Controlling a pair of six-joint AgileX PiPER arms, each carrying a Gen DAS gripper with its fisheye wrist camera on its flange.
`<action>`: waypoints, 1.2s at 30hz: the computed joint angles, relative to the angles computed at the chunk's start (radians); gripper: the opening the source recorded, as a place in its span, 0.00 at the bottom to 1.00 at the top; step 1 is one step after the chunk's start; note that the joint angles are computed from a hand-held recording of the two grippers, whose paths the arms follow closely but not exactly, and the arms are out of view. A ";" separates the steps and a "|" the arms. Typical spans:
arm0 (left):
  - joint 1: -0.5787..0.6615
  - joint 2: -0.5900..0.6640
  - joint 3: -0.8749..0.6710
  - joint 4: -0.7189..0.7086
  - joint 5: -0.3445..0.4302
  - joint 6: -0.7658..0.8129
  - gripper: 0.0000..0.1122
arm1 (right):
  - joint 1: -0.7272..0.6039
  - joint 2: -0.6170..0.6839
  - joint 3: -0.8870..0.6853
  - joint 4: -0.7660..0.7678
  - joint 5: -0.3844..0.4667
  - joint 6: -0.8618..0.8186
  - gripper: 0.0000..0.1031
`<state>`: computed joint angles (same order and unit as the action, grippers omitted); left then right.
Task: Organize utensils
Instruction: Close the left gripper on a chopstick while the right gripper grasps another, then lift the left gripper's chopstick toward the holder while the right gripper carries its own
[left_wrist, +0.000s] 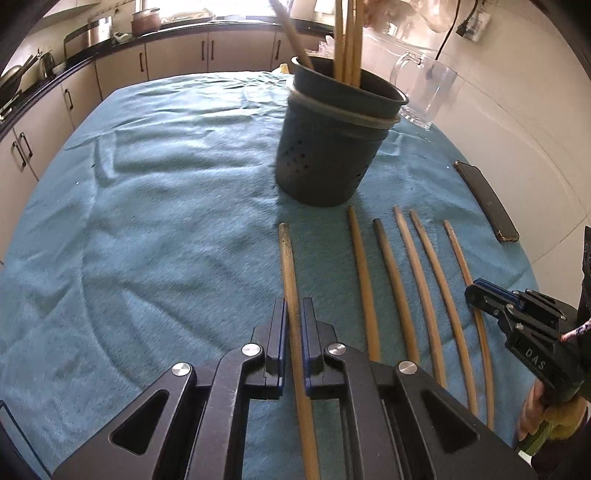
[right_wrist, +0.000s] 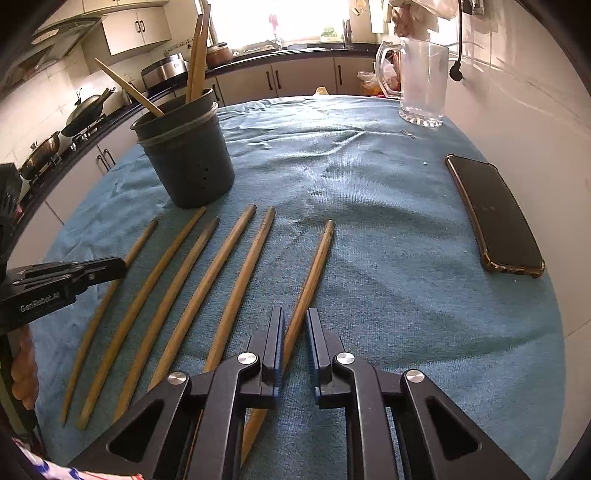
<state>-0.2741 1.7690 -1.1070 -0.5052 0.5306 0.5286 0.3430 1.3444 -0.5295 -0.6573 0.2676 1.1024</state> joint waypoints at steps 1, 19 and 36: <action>0.004 -0.005 0.005 0.002 0.002 -0.002 0.06 | 0.001 -0.004 0.003 0.010 0.004 -0.011 0.12; 0.019 -0.026 -0.007 0.066 0.072 -0.041 0.06 | -0.120 0.014 -0.070 0.352 0.099 -0.414 0.15; -0.011 0.111 -0.194 0.131 0.141 -0.130 0.06 | -0.121 0.239 -0.360 0.311 0.290 -0.402 0.15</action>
<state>-0.2848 1.8798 -1.3014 -0.3737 0.6718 0.3989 0.2224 1.5833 -0.8890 -0.3467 0.5573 0.7002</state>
